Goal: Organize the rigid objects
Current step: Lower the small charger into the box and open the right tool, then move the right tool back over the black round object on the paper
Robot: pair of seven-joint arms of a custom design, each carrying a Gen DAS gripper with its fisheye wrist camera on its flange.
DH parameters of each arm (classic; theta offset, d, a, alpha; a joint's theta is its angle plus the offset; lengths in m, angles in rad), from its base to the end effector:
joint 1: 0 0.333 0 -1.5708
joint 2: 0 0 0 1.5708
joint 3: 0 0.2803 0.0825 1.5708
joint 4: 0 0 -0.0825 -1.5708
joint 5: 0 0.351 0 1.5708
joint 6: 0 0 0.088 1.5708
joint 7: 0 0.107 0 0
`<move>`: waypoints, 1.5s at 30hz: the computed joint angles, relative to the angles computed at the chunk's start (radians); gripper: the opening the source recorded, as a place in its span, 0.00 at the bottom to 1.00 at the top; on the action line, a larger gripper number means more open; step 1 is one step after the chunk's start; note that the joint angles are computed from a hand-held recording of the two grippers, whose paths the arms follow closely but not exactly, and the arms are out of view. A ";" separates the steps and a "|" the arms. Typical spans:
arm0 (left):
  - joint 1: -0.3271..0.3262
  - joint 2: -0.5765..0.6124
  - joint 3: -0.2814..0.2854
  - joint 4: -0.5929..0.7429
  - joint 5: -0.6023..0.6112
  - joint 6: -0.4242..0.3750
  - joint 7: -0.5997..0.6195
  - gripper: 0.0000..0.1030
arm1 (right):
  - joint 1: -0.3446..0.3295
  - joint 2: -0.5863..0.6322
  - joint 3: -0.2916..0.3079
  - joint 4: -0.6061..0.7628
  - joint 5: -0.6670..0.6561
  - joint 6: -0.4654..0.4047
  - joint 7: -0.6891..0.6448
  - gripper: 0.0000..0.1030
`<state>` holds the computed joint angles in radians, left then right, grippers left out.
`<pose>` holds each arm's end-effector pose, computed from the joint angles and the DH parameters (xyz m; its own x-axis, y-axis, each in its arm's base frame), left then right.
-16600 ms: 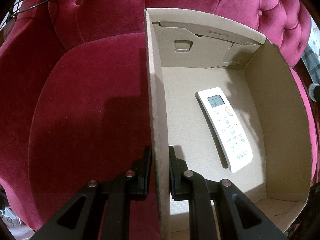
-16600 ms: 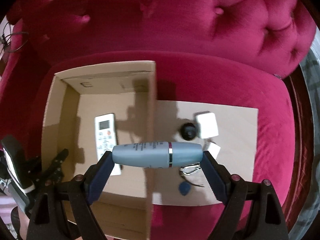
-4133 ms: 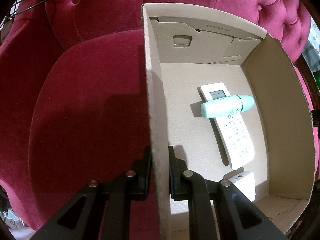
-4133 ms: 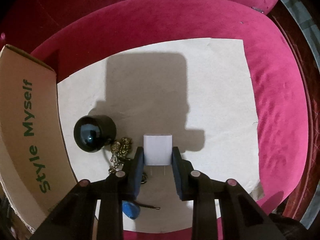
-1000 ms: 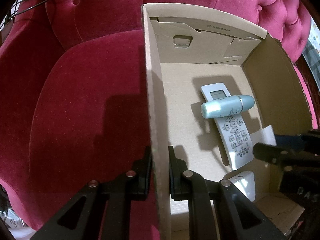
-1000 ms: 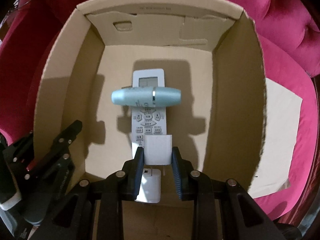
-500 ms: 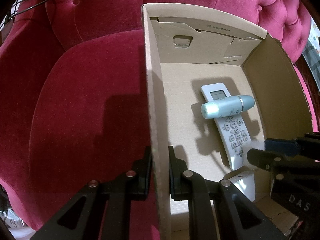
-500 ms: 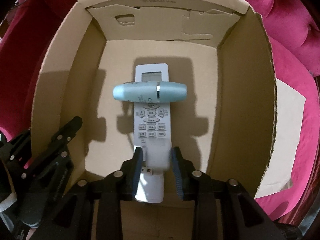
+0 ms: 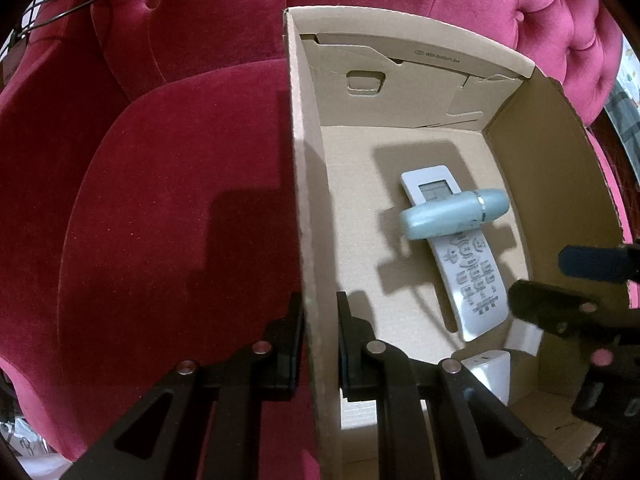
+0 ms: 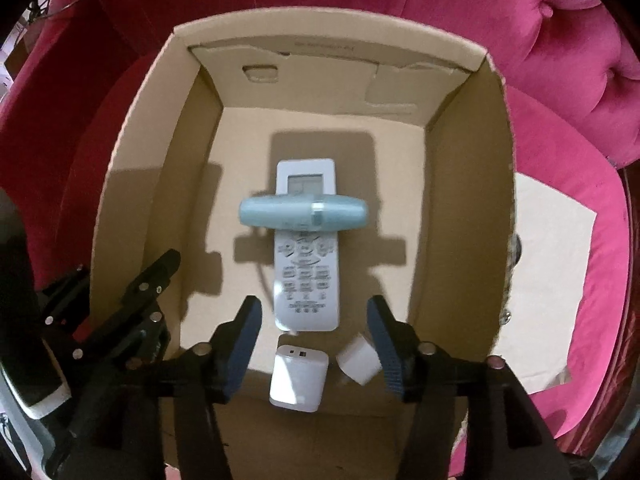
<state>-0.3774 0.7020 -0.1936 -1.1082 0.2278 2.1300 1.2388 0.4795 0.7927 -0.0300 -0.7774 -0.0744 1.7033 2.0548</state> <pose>0.6344 -0.3437 0.4226 -0.2612 -0.9652 0.0132 -0.9102 0.2417 -0.3364 0.6385 0.3103 0.4599 -0.0211 -0.9995 0.0230 -0.9867 0.0171 -0.1617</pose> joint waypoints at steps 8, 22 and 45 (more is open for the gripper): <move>-0.001 0.000 0.001 -0.001 0.001 0.002 0.000 0.15 | 0.002 -0.056 -0.006 -0.050 -0.022 0.028 -0.008 0.73; -0.001 -0.002 0.001 -0.005 0.004 0.003 0.000 0.15 | -0.037 -0.198 -0.012 -0.223 -0.066 0.119 -0.003 0.97; -0.003 -0.002 0.002 -0.006 0.008 0.002 -0.004 0.15 | -0.165 -0.419 -0.013 -0.568 -0.101 0.258 0.034 0.97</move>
<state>-0.3807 0.6997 -0.1915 -1.1138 0.2360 2.1320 1.2349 0.3143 0.3732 -0.0429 -1.3456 -0.1758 1.9618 2.0893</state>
